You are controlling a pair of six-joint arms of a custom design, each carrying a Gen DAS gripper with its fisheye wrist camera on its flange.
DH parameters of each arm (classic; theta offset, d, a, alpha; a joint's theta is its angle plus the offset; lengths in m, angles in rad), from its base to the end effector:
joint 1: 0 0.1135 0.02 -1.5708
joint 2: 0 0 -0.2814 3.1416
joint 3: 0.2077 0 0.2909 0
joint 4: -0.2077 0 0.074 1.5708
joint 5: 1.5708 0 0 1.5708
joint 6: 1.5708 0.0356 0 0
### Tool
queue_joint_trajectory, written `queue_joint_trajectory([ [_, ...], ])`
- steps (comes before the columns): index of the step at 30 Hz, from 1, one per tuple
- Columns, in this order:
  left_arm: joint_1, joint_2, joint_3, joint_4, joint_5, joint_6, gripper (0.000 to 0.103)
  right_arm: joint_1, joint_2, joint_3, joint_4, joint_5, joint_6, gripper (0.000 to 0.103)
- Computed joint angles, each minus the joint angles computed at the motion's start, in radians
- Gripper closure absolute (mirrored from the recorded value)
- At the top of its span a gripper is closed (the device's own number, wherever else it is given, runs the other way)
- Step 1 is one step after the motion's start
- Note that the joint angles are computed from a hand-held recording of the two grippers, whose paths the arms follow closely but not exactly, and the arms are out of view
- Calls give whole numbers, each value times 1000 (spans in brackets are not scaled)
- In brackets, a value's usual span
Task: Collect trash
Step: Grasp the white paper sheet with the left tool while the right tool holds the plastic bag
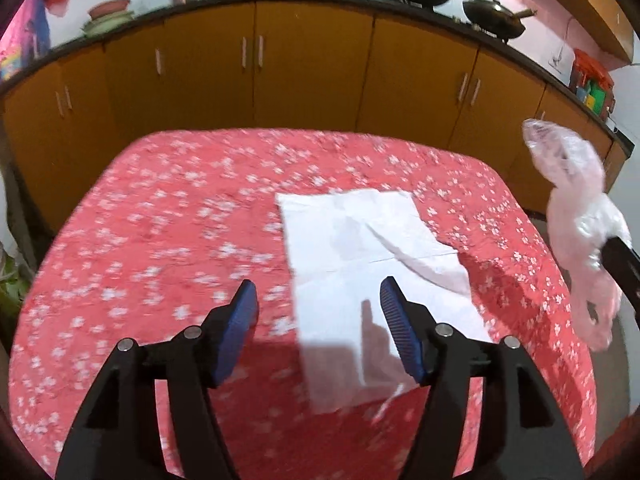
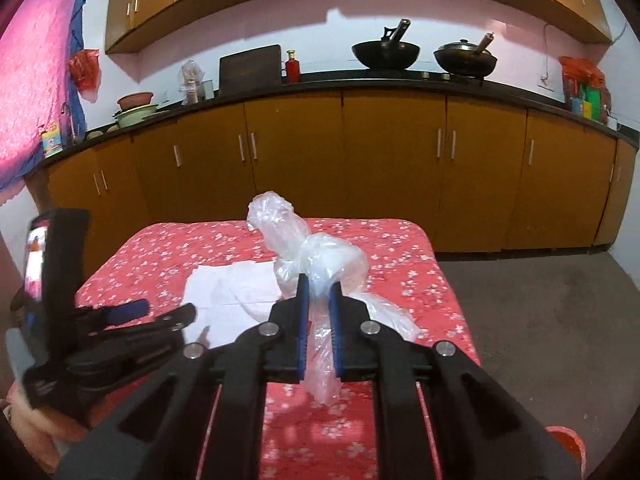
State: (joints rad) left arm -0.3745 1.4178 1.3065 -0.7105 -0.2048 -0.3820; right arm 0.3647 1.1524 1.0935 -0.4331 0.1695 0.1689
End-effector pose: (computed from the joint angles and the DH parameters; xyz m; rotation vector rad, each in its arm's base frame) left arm 0.3198 -0.1179 0.3399 -0.1047 2.3712 -0.1178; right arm 0.2726 0.0976 0.3622 -0.0969 2.0565 0.1560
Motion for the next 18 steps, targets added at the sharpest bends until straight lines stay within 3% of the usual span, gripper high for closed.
queue_joint_trajectory([
  [4, -17, 34, 31, 4, 31, -37, 33, -32, -7, -13, 9, -26, 4, 92],
  [8, -59, 66, 70, 24, -6, -23, 30, -53, -11, -24, 17, -40, 12, 92],
  [11, -83, 145, 141, -23, -68, -1, 31, -64, -12, -30, 20, -50, 18, 92],
  [17, -70, 225, 216, -99, -36, 1, 55, -78, 2, -30, 24, -68, 28, 92],
  [18, -73, 223, 214, -98, -39, 1, 67, -78, 5, -29, 25, -70, 32, 92],
])
